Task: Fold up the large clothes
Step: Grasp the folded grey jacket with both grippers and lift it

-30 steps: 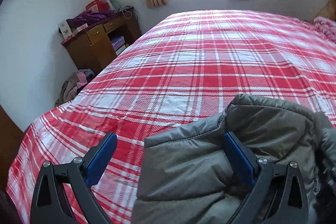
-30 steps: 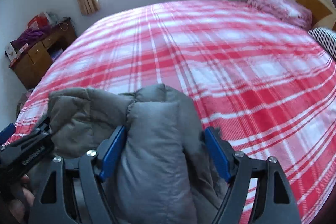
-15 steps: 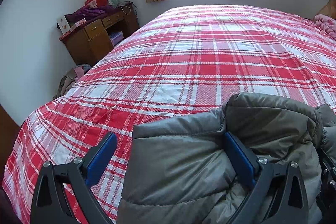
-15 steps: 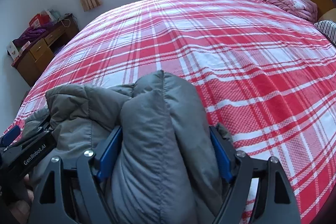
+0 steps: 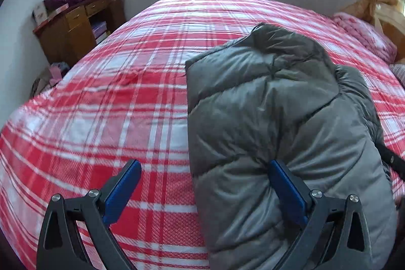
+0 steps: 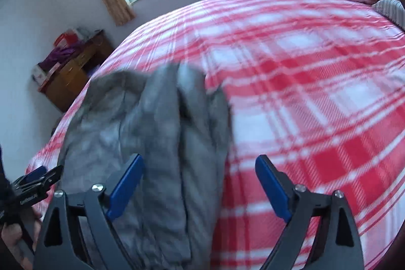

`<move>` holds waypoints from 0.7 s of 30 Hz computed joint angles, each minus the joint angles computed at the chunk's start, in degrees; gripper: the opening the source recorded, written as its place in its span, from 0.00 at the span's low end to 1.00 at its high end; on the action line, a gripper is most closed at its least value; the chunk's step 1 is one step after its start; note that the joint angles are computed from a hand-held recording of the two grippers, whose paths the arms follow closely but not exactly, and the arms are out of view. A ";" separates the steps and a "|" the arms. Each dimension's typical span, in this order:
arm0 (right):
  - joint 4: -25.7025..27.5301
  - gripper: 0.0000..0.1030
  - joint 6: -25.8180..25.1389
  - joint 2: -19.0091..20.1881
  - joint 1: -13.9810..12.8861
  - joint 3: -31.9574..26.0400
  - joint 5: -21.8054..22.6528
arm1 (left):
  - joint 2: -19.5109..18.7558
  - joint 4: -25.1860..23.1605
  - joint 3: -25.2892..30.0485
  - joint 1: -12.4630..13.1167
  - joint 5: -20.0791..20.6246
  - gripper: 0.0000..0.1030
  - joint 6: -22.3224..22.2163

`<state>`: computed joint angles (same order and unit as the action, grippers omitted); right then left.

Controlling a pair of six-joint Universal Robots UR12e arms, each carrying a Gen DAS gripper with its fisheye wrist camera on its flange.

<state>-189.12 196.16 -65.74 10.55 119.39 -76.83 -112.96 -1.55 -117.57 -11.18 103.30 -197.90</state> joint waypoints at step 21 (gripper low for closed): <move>-7.87 0.58 1.38 4.35 -2.43 0.34 16.89 | -2.22 4.97 0.23 0.18 -3.73 0.97 0.80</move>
<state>-197.00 197.54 -61.39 8.12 119.73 -59.94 -115.18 3.42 -117.34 -11.00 99.57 -197.10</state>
